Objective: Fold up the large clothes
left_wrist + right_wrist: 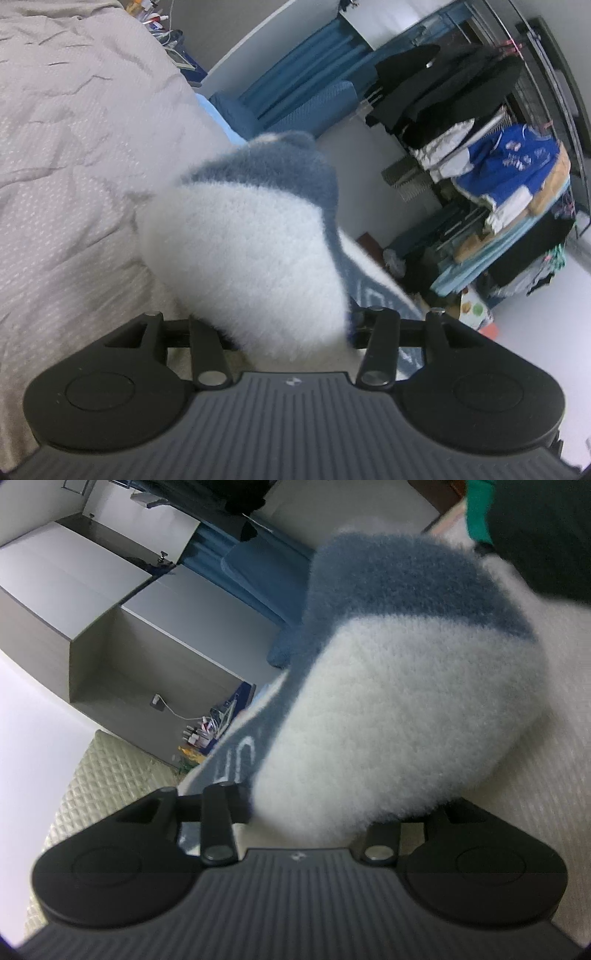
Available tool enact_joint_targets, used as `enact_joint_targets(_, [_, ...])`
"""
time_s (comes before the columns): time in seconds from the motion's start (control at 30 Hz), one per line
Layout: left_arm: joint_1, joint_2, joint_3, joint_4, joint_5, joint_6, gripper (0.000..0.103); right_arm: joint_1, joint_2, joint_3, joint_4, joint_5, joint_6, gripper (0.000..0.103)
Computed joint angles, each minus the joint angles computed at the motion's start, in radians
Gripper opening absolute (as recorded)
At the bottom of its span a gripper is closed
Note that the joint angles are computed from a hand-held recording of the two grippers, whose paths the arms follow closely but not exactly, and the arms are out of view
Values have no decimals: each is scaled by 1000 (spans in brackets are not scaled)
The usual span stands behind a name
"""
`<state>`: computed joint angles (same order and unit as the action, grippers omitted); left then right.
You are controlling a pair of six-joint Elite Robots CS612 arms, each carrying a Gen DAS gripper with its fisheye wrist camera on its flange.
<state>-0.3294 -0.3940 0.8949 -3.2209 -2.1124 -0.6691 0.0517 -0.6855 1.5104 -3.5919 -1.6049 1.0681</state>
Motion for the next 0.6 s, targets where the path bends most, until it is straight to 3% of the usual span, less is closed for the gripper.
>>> enact_joint_targets(0.1, [3, 6, 11, 1, -16, -7, 59, 3, 12, 6, -21, -2, 15, 54])
enact_joint_targets(0.2, [-2, -14, 51, 19, 14, 63, 63, 10, 19, 11, -30, -21, 10, 59])
enact_joint_targets(0.33, [1, -35, 72, 64, 3, 90, 68, 14, 9, 17, 1, -43, 20, 64])
enact_joint_targets(0.4, [3, -60, 94, 116, 12, 111, 77, 18, -8, 35, 33, -56, 38, 71])
enact_joint_targets(0.47, [6, -89, 133, 140, 27, 132, 79, 28, -28, 58, 61, -79, 40, 72])
enact_joint_targets(0.6, [5, -161, 227, 165, 82, 258, 80, 45, -79, 103, 140, -103, -5, 72])
